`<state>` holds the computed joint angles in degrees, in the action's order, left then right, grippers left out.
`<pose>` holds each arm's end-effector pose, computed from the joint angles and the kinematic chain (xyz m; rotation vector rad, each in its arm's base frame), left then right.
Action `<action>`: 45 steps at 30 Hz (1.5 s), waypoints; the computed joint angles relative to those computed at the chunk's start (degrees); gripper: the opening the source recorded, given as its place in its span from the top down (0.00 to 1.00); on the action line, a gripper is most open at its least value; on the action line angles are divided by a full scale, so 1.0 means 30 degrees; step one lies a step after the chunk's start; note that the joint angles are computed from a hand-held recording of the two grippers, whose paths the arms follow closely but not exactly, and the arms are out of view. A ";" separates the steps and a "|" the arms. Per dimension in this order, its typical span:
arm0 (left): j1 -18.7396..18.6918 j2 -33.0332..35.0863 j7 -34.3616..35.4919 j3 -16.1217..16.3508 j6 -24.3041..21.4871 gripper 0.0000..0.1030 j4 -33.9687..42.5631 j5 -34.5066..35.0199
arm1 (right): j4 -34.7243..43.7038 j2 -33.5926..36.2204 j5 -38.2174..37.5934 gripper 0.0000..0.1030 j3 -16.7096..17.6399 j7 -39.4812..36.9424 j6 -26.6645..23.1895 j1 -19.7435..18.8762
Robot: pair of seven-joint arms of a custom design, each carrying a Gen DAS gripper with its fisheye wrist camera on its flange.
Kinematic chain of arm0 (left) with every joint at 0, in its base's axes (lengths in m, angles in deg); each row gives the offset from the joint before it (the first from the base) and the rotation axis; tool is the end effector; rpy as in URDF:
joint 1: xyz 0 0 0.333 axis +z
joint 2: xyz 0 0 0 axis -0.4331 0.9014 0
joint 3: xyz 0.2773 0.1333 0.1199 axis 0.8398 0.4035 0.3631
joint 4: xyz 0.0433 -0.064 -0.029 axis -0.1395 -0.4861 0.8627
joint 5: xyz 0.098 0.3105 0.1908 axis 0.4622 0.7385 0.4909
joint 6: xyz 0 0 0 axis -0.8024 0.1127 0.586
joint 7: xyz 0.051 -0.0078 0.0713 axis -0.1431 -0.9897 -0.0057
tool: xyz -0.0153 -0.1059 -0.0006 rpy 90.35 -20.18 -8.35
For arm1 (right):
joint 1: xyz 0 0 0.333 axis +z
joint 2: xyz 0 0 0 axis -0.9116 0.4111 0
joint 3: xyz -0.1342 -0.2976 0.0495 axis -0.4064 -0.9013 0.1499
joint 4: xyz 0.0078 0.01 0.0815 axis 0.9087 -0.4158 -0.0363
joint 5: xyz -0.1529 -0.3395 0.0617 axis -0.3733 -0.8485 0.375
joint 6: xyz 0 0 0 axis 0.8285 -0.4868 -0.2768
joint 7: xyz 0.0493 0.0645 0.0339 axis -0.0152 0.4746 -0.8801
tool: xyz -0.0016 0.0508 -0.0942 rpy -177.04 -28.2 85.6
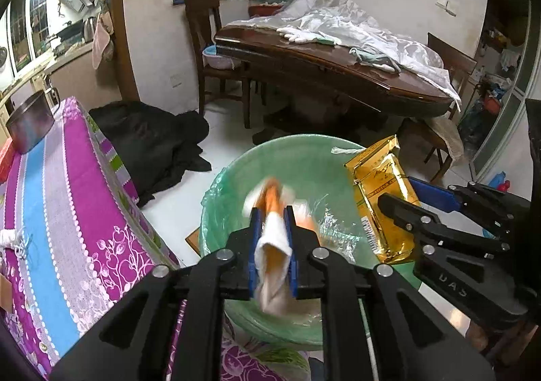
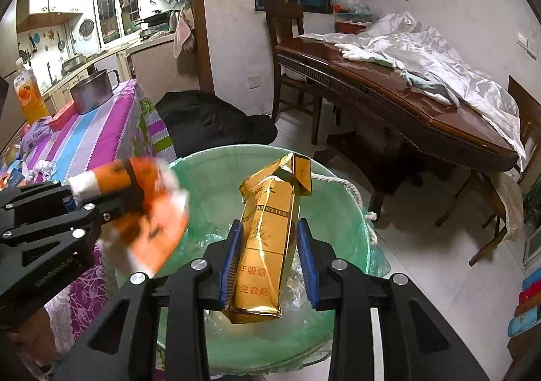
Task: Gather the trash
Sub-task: 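Carry both items to the green bin and open both tools to drop them, then swing both tools back over the table, then grasp the white cloth with the left tool while the right tool grasps the orange sponge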
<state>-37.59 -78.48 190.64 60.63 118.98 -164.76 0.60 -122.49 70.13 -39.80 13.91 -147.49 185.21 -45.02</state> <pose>0.4783 -0.1360 0.4707 -1.1272 2.4629 -1.0328 0.4034 0.2635 0.4520 -1.4722 2.0938 -0.8270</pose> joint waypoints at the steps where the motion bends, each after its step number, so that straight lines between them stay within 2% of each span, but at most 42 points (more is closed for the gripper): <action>1: 0.0008 0.0030 -0.0073 -0.0024 0.0126 0.75 -0.0004 0.0035 | 0.0010 -0.0027 -0.0033 0.64 0.0067 0.0110 -0.0113 0.0027; 3: -0.0016 0.0015 0.0011 0.0004 0.0453 0.63 -0.0049 -0.0145 | 0.0003 -0.0117 -0.0136 0.61 0.0154 0.0334 -0.0301 0.0067; 4: -0.0023 -0.0015 0.0065 0.0037 0.0493 0.62 -0.0060 -0.0231 | 0.0009 -0.0150 -0.0209 0.60 0.0175 0.0448 -0.0374 0.0068; 13: 0.0202 -0.0649 0.0261 0.0468 -0.0035 0.62 -0.0364 -0.0523 | 0.0255 -0.0321 -0.0840 0.60 0.0556 0.1268 -0.1015 0.0377; 16: 0.0489 -0.1377 0.0739 0.0973 -0.0435 0.61 -0.0725 -0.0755 | 0.0416 -0.0738 -0.1988 0.59 0.1034 0.2344 -0.1208 0.0620; 19: 0.1076 -0.2595 0.1873 0.1930 -0.0685 0.50 -0.1567 -0.1218 | 0.0919 -0.0843 -0.4247 0.47 0.1848 0.4217 -0.0919 0.0994; 21: 0.1870 -0.3401 0.2221 0.2849 -0.1214 0.49 -0.2024 -0.1042 | 0.1530 -0.0365 -0.5328 0.36 0.2096 0.4806 -0.0653 0.1388; 24: 0.3452 -0.4024 0.2663 0.4303 -0.1511 0.44 -0.2311 -0.0827 | 0.3149 0.1457 -0.6873 0.32 0.1978 0.5248 0.0969 0.2114; 27: 0.5496 -0.3676 0.2614 0.5775 -0.1832 0.41 -0.1859 -0.0356 | 0.5142 0.3705 -0.7856 0.30 0.1562 0.4964 0.2493 0.3001; 29: 0.6928 -0.2813 0.2456 0.6414 -0.1074 0.39 -0.1257 -0.0241 | 0.6641 0.5287 -0.7935 0.30 0.1253 0.4368 0.3328 0.3597; 32: 0.8861 -0.0986 0.1571 0.7089 -0.0914 0.38 0.0258 -0.0099 | 0.8706 0.7360 -0.7545 0.28 0.0786 0.3263 0.4536 0.4360; 34: 0.9901 0.0146 0.0868 0.7140 -0.0829 0.33 0.1114 0.0046 | 1.0132 0.8737 -0.6778 0.25 0.0596 0.1875 0.5446 0.4761; 36: 1.0673 0.1020 0.0701 0.7124 -0.1389 0.30 0.1831 -0.0043 | 1.1893 1.0397 -0.5144 0.23 0.0743 -0.0793 0.6428 0.4925; 38: 1.1150 0.1631 0.0656 0.6696 -0.1538 0.27 0.2225 0.0146 | 1.3947 1.2214 -0.3017 0.21 0.1319 -0.4101 0.6618 0.5002; 41: 1.1920 0.2233 0.0641 0.6185 -0.2824 0.26 0.2705 0.0516 | 1.6917 1.4685 -0.0039 0.20 0.2541 -0.8998 0.6197 0.4917; 42: 1.2120 0.2550 0.0614 0.6007 -0.3013 0.26 0.3028 0.0549 | 1.8345 1.5791 0.1123 0.20 0.3224 -1.1042 0.5848 0.4799; 45: 1.2513 0.3433 0.0643 0.5420 -0.3139 0.26 0.3766 0.0637 | 2.1797 1.8131 0.3222 0.20 0.3991 -1.4653 0.4647 0.5147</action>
<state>-0.05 -68.18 192.57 76.89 109.56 -153.46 2.51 -57.10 124.52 -30.14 25.88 -191.45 199.16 -29.58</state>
